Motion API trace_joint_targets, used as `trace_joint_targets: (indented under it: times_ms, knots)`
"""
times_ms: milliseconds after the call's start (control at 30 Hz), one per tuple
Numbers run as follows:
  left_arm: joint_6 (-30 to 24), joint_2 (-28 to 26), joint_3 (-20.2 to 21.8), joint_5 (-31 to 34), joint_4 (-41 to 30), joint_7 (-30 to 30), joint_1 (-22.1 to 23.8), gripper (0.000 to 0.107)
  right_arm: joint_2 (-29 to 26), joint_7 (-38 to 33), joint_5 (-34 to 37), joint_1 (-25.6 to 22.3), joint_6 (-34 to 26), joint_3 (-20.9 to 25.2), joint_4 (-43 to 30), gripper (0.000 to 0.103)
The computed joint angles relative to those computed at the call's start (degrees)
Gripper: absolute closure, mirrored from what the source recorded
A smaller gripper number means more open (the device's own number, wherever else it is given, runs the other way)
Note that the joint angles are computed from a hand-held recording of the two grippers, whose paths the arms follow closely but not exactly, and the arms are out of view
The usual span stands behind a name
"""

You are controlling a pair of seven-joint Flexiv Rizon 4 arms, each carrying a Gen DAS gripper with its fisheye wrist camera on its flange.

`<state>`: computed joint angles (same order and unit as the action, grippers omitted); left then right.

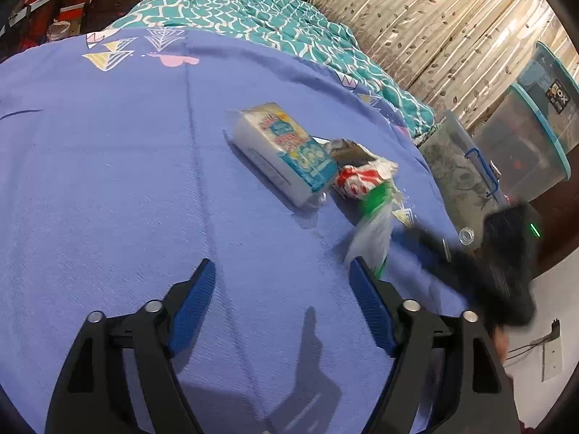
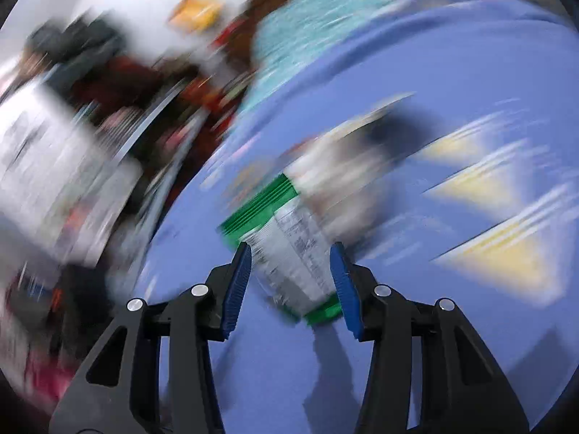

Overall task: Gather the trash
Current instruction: 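Move both tools back toward the wrappers and tissue on the sheet, then grasp the green snack wrapper with the left tool while the right tool grasps the white tissue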

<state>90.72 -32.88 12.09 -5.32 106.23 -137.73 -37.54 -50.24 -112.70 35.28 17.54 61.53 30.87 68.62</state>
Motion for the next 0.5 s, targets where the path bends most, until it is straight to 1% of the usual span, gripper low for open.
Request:
trace_joint_targets:
  times_ms: [33,67,100,133,167,233,267,300,333,367,400,433,500]
  knots:
    - [0.63,0.06,-0.32,-0.11,0.29,-0.09,0.47,0.03,0.87,-3.74,-0.16,-0.38,-0.44,1.66,1.66,0.055]
    - [1.2,0.03,-0.76,-0.28,0.5,-0.02,0.89,0.029,2.25,-7.31,-0.34,-0.09,0.98,2.36,4.11,0.055]
    - [1.79,-0.04,-1.36,-0.56,0.61,0.2,1.46,0.029,3.31,-9.23,-0.37,0.52,3.21,2.31,6.1,0.055]
    - [1.84,-0.23,-1.57,-0.91,0.41,0.46,1.63,0.027,4.05,-9.41,-0.46,1.19,5.41,1.68,7.43,0.054]
    - [1.69,-0.49,-1.71,-1.22,0.08,0.75,1.66,0.024,4.72,-8.15,-0.96,2.55,8.89,0.02,8.66,0.054]
    - [1.1,-1.22,-1.96,-1.74,-1.01,1.32,1.55,0.022,4.92,-3.21,-2.38,4.41,13.84,-3.0,9.34,0.053]
    - [0.29,-1.67,-1.75,-1.89,-1.87,1.53,1.19,0.021,4.81,0.99,-3.23,5.77,15.75,-5.57,9.04,0.046]
    - [-0.53,-2.07,-1.54,-1.91,-2.66,1.65,0.9,0.021,4.71,4.1,-4.03,6.6,16.87,-7.31,8.77,0.041]
    - [-2.08,-2.65,-1.09,-1.83,-3.99,1.71,0.39,0.02,4.17,7.4,-5.06,7.72,18.0,-9.47,7.83,0.031]
    - [-3.67,-3.18,-0.86,-1.54,-5.35,1.75,0.15,0.02,4.03,10.21,-6.17,8.8,18.95,-11.47,7.62,0.026]
    - [-4.79,-3.61,-0.83,-1.07,-6.38,1.65,0.12,0.02,3.29,13.96,-7.87,10.57,18.92,-14.44,6.33,0.025]
    - [-6.25,-4.16,-0.46,-0.43,-7.79,1.4,-0.21,0.02,2.18,16.53,-9.33,11.27,17.72,-15.82,4.4,0.025]
    - [-8.76,-5.09,0.46,1.24,-10.18,0.23,-0.89,0.02,-0.62,19.28,-11.87,11.24,14.28,-15.7,-0.39,0.024]
